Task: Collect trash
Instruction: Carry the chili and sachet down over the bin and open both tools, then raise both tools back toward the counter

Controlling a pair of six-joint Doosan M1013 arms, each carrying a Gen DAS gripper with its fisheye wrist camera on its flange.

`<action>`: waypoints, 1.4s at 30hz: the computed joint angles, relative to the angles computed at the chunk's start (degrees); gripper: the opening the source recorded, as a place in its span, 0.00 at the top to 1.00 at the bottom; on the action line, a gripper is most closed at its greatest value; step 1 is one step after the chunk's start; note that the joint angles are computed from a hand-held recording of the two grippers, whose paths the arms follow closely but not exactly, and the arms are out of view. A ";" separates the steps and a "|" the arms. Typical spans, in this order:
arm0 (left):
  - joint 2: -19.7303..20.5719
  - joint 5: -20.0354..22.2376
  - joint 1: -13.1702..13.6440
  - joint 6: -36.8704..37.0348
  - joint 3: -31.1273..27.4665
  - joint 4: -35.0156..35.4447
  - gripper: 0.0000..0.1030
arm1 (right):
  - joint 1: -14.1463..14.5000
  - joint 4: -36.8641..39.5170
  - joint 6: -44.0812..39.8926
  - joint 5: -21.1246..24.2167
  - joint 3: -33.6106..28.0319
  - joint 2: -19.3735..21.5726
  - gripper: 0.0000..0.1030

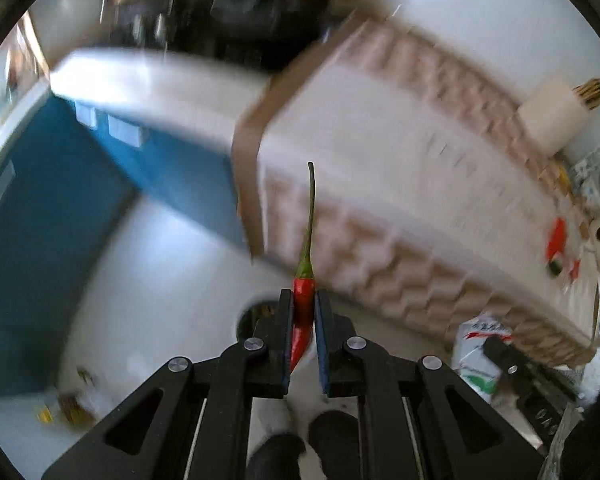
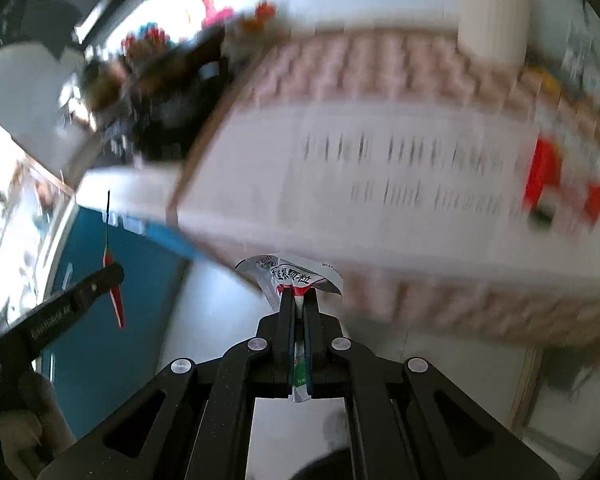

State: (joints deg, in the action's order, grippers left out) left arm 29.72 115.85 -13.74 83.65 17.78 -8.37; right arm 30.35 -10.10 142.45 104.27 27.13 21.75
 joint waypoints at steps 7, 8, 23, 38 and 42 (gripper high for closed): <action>-8.72 -10.28 4.15 -3.12 35.85 -6.12 0.93 | 0.27 12.06 6.59 -14.47 31.37 -8.96 0.97; -8.74 -11.37 4.47 -3.38 38.86 -6.57 0.93 | 0.17 13.01 6.56 -16.59 35.05 -9.52 0.97; -2.66 -25.70 5.20 0.16 60.96 -9.83 0.91 | -2.78 28.03 -5.12 -44.73 62.51 -1.99 0.95; -10.86 -30.19 3.58 0.73 62.21 6.87 0.06 | -0.82 16.08 -5.01 -32.18 54.35 0.47 0.04; -13.58 -27.20 3.05 0.91 60.58 7.91 0.06 | 0.27 13.08 -5.12 -26.43 51.10 -1.27 0.00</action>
State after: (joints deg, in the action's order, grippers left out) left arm 16.14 88.65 -10.68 84.56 78.36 -0.45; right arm 30.62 2.98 137.33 77.84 78.23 20.48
